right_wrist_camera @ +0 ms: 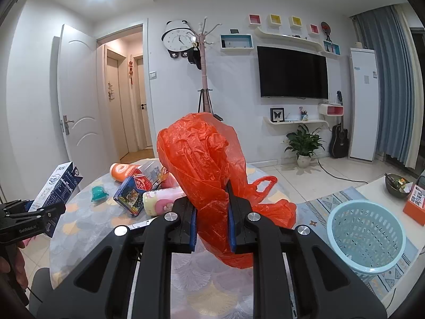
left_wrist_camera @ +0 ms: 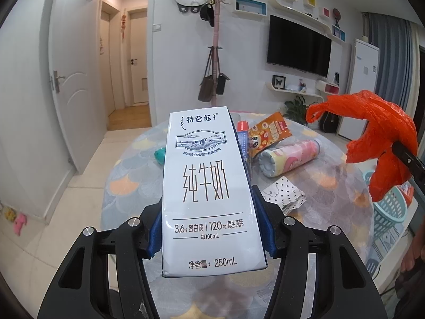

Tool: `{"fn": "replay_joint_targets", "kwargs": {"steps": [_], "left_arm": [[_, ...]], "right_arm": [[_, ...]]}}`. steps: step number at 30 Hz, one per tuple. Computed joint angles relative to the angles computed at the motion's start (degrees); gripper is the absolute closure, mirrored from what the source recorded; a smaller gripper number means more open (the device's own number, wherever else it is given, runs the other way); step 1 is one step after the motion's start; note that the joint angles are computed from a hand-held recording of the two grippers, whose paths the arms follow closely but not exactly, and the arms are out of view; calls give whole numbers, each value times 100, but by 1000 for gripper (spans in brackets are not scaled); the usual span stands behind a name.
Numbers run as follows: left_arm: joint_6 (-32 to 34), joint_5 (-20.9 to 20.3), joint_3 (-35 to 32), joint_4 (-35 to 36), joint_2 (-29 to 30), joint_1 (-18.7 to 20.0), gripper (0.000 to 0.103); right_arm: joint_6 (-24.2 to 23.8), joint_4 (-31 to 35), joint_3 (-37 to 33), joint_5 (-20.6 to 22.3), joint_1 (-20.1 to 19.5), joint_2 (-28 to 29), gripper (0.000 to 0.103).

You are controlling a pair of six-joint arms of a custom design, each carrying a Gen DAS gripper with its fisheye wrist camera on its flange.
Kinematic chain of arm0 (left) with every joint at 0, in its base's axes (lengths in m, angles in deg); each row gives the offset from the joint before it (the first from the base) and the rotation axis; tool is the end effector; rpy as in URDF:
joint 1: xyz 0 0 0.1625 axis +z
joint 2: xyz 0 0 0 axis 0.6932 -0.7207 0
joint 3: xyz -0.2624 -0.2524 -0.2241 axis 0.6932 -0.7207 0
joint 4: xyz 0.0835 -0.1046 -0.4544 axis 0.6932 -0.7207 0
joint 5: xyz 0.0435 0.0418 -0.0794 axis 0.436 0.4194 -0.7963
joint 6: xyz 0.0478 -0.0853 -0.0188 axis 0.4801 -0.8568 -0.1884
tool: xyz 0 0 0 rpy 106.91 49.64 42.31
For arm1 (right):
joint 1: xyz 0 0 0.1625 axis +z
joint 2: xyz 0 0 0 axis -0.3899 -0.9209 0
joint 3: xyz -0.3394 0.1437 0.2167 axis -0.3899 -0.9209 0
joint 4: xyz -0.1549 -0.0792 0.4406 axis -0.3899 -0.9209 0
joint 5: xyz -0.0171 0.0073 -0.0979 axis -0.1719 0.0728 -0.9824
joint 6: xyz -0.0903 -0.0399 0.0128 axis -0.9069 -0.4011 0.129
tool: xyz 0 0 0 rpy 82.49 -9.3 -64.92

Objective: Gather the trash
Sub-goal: 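Carry the carton and orange bag over the blue basket and release both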

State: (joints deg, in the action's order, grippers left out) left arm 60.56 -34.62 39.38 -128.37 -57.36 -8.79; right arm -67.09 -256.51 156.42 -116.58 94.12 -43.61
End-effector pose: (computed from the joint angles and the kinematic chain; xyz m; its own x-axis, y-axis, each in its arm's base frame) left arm -0.3926 -0.5555 -0.0742 -0.7179 -0.1932 -0.6688 0.5087 0.5103 -0.6934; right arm -0.0426 -0.6289 0.3487 -0.7444 -0.2754 0.6083 -0.6677 0.3065 -0.6784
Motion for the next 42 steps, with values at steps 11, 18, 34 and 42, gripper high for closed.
{"fn": "replay_joint_targets", "kwargs": {"steps": [11,18,34,42], "left_arm": [[117,-10,-85,-24,67,-36,47],[712,-148,-285,-433,196,-61,47],[2423,-1342,-2009,-725,1172,-4,47],[3049,-2679,-4053,344,2240,170,47]], "right_arm": [[128,-168,11,-49,-18,17,88],[248,-351,-10,-9,-80,4,88],[684,-814,-484,102,-548,82,88],[1145,-913,-1249,-11,-992,390,88]]}}
